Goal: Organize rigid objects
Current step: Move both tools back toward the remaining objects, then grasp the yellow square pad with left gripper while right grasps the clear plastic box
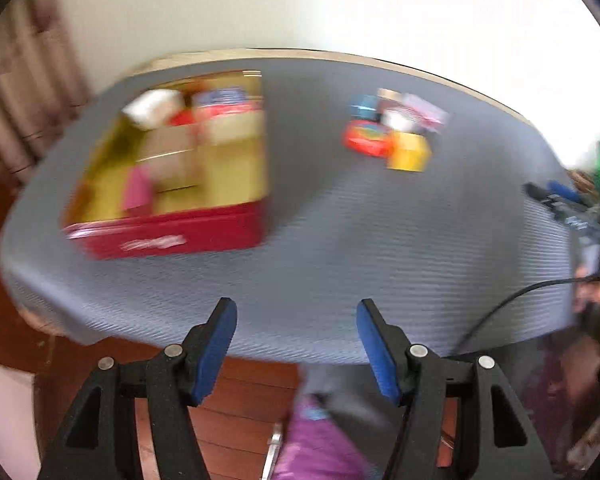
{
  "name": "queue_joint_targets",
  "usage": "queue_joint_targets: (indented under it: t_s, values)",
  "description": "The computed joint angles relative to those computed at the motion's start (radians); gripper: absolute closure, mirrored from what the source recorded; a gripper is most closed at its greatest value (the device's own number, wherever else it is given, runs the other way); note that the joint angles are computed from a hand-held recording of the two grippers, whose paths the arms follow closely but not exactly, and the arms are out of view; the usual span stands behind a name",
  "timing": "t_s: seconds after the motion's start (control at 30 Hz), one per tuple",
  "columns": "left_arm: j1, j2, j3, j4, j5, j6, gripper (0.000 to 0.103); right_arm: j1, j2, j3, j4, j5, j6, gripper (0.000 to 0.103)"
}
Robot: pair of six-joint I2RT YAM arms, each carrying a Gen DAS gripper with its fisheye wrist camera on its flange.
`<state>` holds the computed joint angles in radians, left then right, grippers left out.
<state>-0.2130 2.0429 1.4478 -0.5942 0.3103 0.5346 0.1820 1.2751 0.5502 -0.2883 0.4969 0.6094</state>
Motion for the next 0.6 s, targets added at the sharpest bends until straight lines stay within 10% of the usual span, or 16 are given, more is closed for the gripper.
queue_joint_targets:
  t_s: [0.17, 0.6]
  values:
    - [-0.126, 0.201, 0.346, -0.244, 0.100, -0.138, 0.039, -0.068, -0.129, -0.125, 0.109, -0.086, 0.002, 0.010]
    - [-0.306, 0.679, 1.131, -0.484, -0.100, -0.312, 0.039, -0.117, -0.293, -0.218, 0.176, -0.207, -0.039, 0.008]
